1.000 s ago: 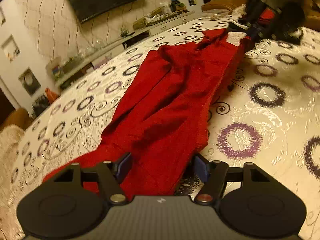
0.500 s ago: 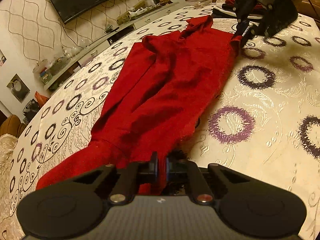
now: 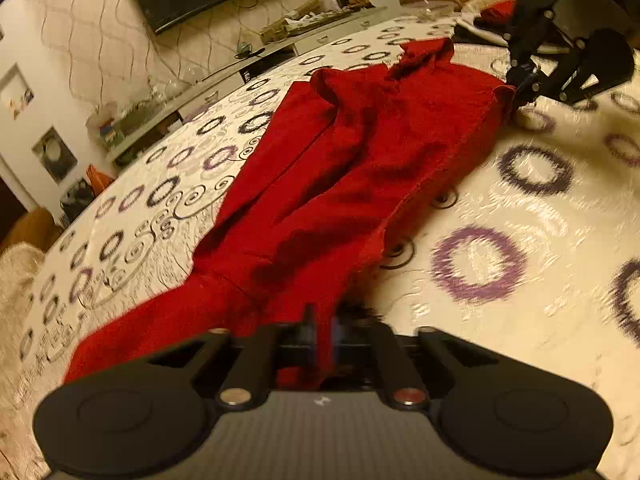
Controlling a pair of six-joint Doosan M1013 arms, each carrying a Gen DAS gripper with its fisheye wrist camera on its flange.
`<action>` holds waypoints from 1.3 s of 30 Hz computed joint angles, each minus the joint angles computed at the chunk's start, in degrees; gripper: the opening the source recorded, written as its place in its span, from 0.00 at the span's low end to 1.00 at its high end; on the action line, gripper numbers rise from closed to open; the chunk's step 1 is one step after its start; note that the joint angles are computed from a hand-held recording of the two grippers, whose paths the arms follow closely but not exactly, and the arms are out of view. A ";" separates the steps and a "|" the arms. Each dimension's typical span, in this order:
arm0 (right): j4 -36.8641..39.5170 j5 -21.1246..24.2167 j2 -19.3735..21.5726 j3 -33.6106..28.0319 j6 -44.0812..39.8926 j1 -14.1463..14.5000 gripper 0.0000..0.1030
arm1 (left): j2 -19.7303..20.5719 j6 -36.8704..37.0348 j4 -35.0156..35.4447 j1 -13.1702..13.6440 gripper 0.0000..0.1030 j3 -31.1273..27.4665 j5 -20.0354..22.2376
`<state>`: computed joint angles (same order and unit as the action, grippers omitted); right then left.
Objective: Fold clothes
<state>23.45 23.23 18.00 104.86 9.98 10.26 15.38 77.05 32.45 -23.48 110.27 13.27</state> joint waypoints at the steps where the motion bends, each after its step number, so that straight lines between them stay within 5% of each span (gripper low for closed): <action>1: 1.32 -0.71 -0.92 0.77 0.60 0.03 0.07 | -0.78 -3.05 0.90 -0.12 0.05 0.57 -0.33; 8: 6.96 -1.48 -12.44 8.69 9.88 0.35 0.07 | -11.90 -17.97 5.60 -2.94 0.04 6.11 1.88; 12: 3.89 5.04 -20.65 11.39 20.17 0.54 0.07 | -19.34 -7.33 -8.22 -4.53 0.04 6.58 6.49; 16: 2.40 10.53 -26.02 10.22 28.60 0.41 0.07 | -22.97 6.57 -23.53 -3.36 0.04 3.39 11.75; 19: 4.96 12.09 -26.78 6.99 32.18 -1.14 0.07 | -21.70 17.57 -36.05 0.16 0.04 -1.52 15.02; 22: 3.34 9.24 -23.67 1.92 35.99 -1.19 0.07 | -16.42 22.41 -38.93 3.86 0.04 -9.25 16.47; 26: -12.38 5.85 -13.35 -10.61 53.11 0.44 0.06 | -5.72 16.49 -32.56 7.01 0.04 -24.17 17.65; 31: -35.15 4.31 -0.92 -30.61 75.15 2.85 0.06 | 4.43 1.25 -11.41 6.43 0.05 -42.63 17.67; 36: -57.37 2.59 5.51 -44.63 91.87 4.91 0.06 | 9.22 -12.26 9.75 5.30 0.04 -54.16 18.15; 39: -69.42 1.17 7.55 -48.52 100.80 5.85 0.06 | 9.90 -21.11 23.02 4.19 0.04 -55.46 17.84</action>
<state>-45.97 24.40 25.55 56.34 110.77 16.11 25.28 55.93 55.48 -19.28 54.81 31.12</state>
